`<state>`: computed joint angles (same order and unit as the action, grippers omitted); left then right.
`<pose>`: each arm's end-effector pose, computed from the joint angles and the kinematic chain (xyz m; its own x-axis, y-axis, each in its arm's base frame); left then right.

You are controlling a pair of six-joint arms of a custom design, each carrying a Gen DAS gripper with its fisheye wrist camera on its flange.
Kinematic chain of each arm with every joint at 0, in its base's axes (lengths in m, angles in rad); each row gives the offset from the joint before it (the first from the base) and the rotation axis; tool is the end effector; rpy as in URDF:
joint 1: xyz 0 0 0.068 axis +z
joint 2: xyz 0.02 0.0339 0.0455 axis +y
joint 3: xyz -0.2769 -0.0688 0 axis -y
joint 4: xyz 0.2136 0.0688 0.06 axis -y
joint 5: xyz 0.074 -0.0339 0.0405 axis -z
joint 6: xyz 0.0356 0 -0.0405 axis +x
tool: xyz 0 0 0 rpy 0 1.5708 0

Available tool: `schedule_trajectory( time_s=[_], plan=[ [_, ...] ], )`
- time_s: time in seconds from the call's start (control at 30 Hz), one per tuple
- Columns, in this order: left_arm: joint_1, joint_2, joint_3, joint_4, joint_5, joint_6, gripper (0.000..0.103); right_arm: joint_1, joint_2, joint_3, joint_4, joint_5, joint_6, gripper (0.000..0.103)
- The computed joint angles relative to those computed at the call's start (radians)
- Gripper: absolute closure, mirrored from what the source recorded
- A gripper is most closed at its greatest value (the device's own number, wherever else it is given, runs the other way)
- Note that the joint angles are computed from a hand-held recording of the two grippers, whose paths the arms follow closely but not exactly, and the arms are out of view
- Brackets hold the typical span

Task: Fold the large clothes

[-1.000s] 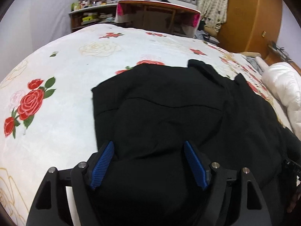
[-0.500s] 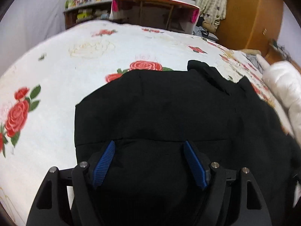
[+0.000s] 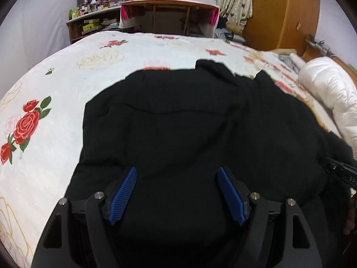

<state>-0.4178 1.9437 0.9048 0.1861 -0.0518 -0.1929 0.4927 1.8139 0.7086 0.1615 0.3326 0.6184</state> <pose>0.3234 -0.1415 0.1352 -0.7473 0.1223 -0.6531 0.2352 0.9680 -0.0878 0.2692 0.1313 0.1311 -0.7427 0.2232 -0.6313 0.1869 0.9744 0.1247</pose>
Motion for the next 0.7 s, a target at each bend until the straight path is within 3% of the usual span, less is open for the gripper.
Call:
schedule_trajectory(
  time_s=[0.17, 0.3, 0.4, 0.53, 0.7],
  plan=[
    [-0.025, -0.010, 0.023, -0.054, -0.025, -0.002, 0.024, -0.005, -0.025, -0.006, -0.055, 0.021, 0.004, 0.084],
    [-0.049, -0.149, -0.060, -0.081, -0.037, -0.025, 0.024, 0.054, -0.192, -0.074, -0.150, 0.083, 0.069, 0.082],
    [-0.089, -0.304, -0.157, -0.107, -0.071, -0.045, 0.024, 0.147, -0.346, -0.141, -0.255, 0.160, 0.160, 0.053],
    [-0.171, -0.510, -0.255, -0.196, -0.135, -0.098, 0.024, 0.358, -0.527, -0.176, -0.503, 0.292, 0.394, 0.050],
    [-0.304, -0.719, -0.308, -0.370, -0.219, -0.192, 0.024, 0.698, -0.599, -0.133, -0.904, 0.416, 0.871, 0.050]
  ],
)
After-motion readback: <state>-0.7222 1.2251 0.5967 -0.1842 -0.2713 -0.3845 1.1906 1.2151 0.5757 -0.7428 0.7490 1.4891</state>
